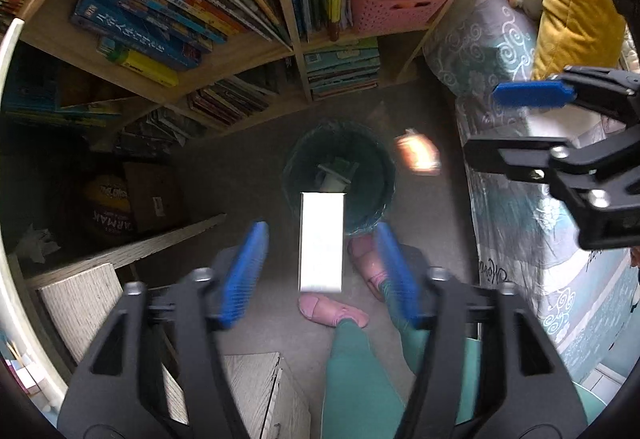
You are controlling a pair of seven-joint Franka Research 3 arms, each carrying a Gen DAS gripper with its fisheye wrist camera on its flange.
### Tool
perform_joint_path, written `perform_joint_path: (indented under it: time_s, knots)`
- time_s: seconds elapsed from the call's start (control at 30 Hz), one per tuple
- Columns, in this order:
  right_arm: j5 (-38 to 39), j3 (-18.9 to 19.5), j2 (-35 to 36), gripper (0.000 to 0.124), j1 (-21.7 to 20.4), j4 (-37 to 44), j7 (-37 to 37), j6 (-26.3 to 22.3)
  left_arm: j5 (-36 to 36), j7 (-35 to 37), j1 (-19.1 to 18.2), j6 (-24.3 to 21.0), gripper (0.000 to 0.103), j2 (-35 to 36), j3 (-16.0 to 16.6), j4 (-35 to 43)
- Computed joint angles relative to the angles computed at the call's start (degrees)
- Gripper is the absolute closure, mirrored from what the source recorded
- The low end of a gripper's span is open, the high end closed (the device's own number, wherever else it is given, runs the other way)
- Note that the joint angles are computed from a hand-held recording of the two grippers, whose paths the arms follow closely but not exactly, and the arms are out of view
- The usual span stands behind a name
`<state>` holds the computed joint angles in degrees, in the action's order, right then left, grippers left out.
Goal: Collect trash
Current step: 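Open both grippers over the teal bin, dropping box and bag, then swing both open grippers back over the table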
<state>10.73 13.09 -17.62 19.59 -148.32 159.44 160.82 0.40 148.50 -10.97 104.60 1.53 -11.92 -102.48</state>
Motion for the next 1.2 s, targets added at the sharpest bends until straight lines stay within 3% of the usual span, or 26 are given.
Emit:
perform_joint_path:
  time_s: [0.07,0.2,0.27,0.37,0.43,0.47,0.57,0.67,0.73,0.8,0.87,0.93,1.03,1.1,1.13,1.2]
  knots:
    - [0.7,0.7,-0.2,0.051,-0.7,-0.6,0.2,0.5,0.0,0.5,0.1,0.7,0.035,0.0,0.0,-0.5]
    - [-1.9,-3.7,-0.8,0.051,3.6,-2.0,3.4,1.2,0.1,0.0,0.3,0.6,0.035,0.7,0.2,0.0]
    - [0.6,-0.4,-1.6,0.051,0.9,-2.9,3.1,1.9,0.2,-0.5,0.5,0.2,0.035,1.2,0.3,0.6]
    - [1.8,0.7,-2.7,0.051,0.4,-3.8,3.7,1.5,0.5,-0.8,0.9,-0.2,0.035,1.7,0.3,1.1]
    - [1.5,-0.1,-3.3,0.051,1.2,-4.1,4.2,1.1,0.4,-1.2,1.1,-1.0,0.035,2.2,0.4,2.1]
    - [-0.6,-2.2,-3.3,0.051,3.1,-4.1,5.5,0.9,0.2,-1.3,1.3,-1.4,0.035,2.4,0.4,2.7]
    - [0.4,-2.2,-3.8,0.051,2.8,-3.9,4.5,1.2,-1.1,-1.9,1.9,-3.6,0.023,3.4,0.6,5.3]
    - [-1.5,-4.8,-3.7,0.048,4.5,-3.0,3.1,2.3,-2.9,-0.9,2.9,-5.2,0.022,3.9,0.9,7.9]
    - [-0.8,-4.4,-3.0,0.045,3.7,-1.4,0.0,3.3,-4.0,-0.4,3.7,-6.1,0.022,4.4,1.2,10.0]
    - [3.7,-4.0,-1.4,0.044,2.8,1.3,-8.2,4.4,-5.1,-0.3,4.6,-7.8,0.022,5.6,1.6,13.3]
    - [5.0,-7.5,0.8,0.043,5.7,4.7,-14.4,4.9,-6.4,-0.8,5.9,-9.6,0.021,7.2,2.1,17.2]
    - [8.4,-13.5,4.2,0.036,11.0,10.0,-23.8,5.4,-7.9,-1.9,7.5,-12.5,0.015,9.8,2.6,23.0]
    - [18.7,-17.2,10.4,0.035,13.9,20.3,-42.0,3.6,-9.7,-3.8,10.4,-14.4,0.013,13.3,3.3,31.0]
    - [24.7,-17.7,15.5,0.035,13.4,29.0,-52.8,-0.4,-10.1,-5.7,12.3,-14.8,0.012,15.7,3.7,35.9]
    - [26.8,-16.3,18.4,0.035,11.1,34.0,-56.8,-3.9,-10.4,-6.9,13.4,-15.2,0.010,17.5,4.0,39.4]
    - [27.2,-8.2,25.0,0.035,2.4,44.0,-62.7,-7.0,-10.5,-9.4,15.4,-15.0,0.007,20.1,4.3,44.6]
